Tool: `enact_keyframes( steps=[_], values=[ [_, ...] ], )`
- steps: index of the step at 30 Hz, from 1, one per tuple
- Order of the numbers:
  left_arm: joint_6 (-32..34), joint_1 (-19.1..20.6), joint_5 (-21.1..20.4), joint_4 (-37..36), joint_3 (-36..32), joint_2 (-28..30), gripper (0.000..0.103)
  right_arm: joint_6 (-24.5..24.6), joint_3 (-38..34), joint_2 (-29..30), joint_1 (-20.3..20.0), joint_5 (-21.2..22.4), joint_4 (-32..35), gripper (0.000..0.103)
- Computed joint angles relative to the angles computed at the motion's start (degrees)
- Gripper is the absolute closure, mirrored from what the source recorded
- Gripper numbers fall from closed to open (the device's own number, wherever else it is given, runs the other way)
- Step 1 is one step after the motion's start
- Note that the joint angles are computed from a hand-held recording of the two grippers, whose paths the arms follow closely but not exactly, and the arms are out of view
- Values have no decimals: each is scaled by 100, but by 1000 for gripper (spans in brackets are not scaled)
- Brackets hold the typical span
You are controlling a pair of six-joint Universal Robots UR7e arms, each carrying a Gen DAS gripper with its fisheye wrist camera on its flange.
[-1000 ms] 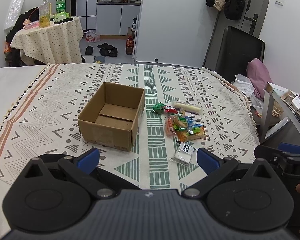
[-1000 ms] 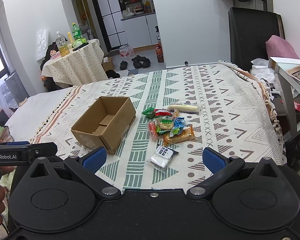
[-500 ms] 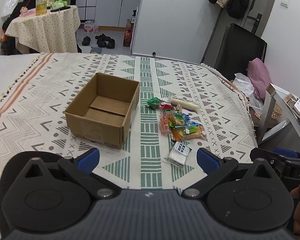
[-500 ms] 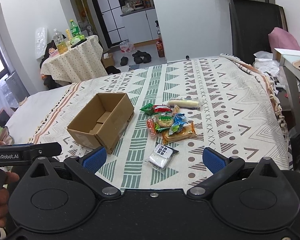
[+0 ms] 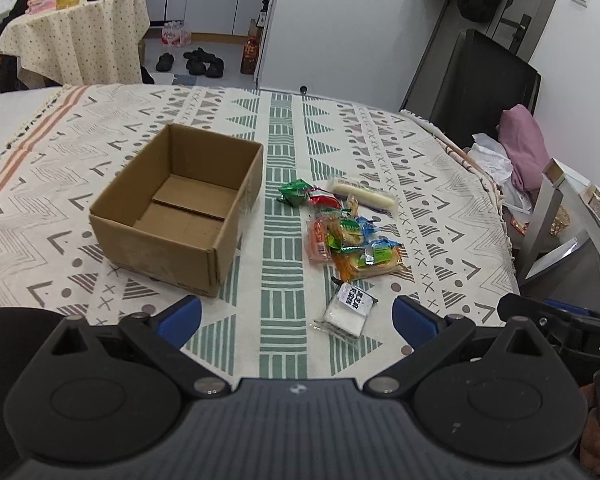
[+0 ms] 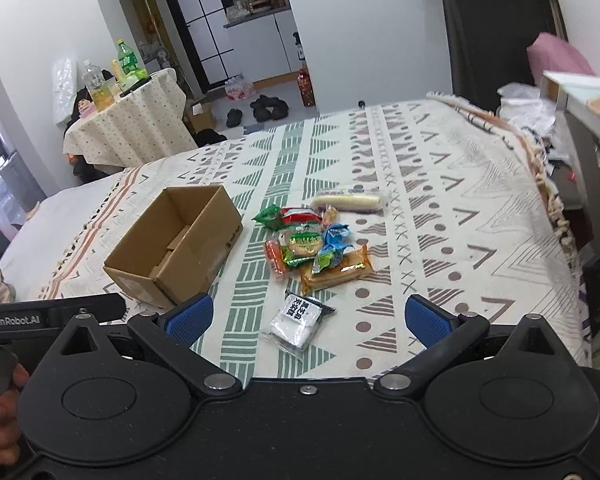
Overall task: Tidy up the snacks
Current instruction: 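Grasp the white printed snack packet with the left tool while the right tool approaches the blue candy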
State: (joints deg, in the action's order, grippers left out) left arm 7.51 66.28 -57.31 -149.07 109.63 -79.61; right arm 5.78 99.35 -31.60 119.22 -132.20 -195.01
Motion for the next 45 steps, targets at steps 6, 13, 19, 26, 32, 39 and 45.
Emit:
enact_keyframes(
  steps=[6, 13, 19, 26, 32, 39, 45],
  values=[
    [-141, 77, 69, -19, -131, 322, 3, 186, 14, -14, -236, 306, 50, 8],
    [-301, 195, 56, 21, -375, 786, 7, 649, -55, -3, -512, 587, 162, 14],
    [-331, 262, 47, 80, -522, 1135, 9, 879, -139, 44, -680, 731, 195, 17],
    [-350, 363, 14, 239, -716, 1568, 10, 1331, -232, 39, -837, 860, 629, 30],
    [-426, 436, 12, 408, -913, 1893, 10, 1431, -491, 252, -935, 811, 618, 30],
    [-454, 466, 35, 617, -1106, 2206, 10, 1694, -629, 366, -1090, 1000, 636, 29],
    [-396, 463, 216, 624, -1176, 2433, 10, 2142, -611, 393, -1176, 896, 576, 30]
  ],
)
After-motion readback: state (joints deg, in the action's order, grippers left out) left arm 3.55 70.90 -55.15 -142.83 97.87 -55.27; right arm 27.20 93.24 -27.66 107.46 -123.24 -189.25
